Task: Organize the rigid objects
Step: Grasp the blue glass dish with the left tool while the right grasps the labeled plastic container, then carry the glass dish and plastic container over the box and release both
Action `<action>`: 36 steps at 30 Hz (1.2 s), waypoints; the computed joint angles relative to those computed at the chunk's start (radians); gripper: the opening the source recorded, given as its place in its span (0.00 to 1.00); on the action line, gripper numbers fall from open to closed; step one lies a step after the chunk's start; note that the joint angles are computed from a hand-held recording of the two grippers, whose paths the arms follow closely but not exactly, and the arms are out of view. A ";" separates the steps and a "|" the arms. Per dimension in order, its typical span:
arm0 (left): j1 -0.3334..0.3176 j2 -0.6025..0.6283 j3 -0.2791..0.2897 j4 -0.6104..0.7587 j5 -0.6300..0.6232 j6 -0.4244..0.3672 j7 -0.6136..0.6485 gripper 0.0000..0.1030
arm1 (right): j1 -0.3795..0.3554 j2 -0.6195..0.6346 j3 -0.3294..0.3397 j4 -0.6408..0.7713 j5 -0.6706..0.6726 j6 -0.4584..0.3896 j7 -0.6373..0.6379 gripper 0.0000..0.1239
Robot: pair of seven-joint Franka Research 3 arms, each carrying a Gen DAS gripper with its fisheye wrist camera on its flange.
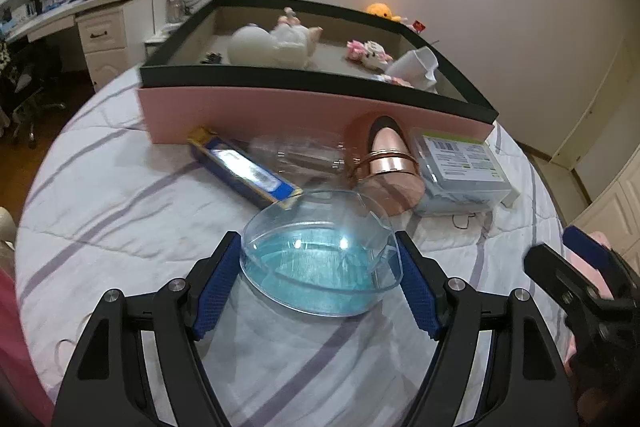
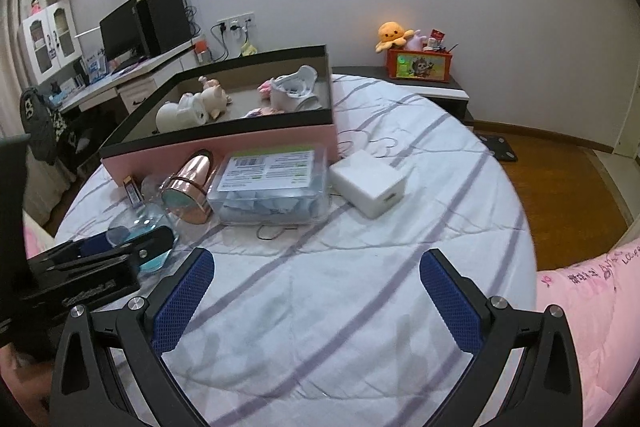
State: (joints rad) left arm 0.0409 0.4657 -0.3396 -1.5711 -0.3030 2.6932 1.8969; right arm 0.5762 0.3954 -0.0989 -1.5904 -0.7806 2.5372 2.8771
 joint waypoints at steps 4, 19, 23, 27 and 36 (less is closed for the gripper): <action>0.025 -0.044 0.001 -0.067 -0.018 0.050 0.015 0.74 | -0.013 0.076 0.007 0.104 0.061 -0.028 -0.077 0.83; 0.074 -0.034 -0.028 -0.071 -0.080 0.063 0.082 0.74 | -0.013 0.341 -0.038 0.476 0.315 -0.162 -0.289 0.79; 0.082 -0.031 -0.035 -0.066 -0.109 0.056 0.103 0.74 | 0.002 0.324 -0.061 0.440 0.324 -0.112 -0.283 0.75; 0.087 -0.044 -0.040 -0.087 -0.136 0.081 0.127 0.74 | 0.023 0.265 -0.081 0.342 0.303 -0.043 -0.243 0.75; 0.099 -0.116 -0.039 -0.173 -0.182 0.125 0.184 0.74 | 0.071 0.111 -0.097 0.137 0.172 0.067 -0.123 0.75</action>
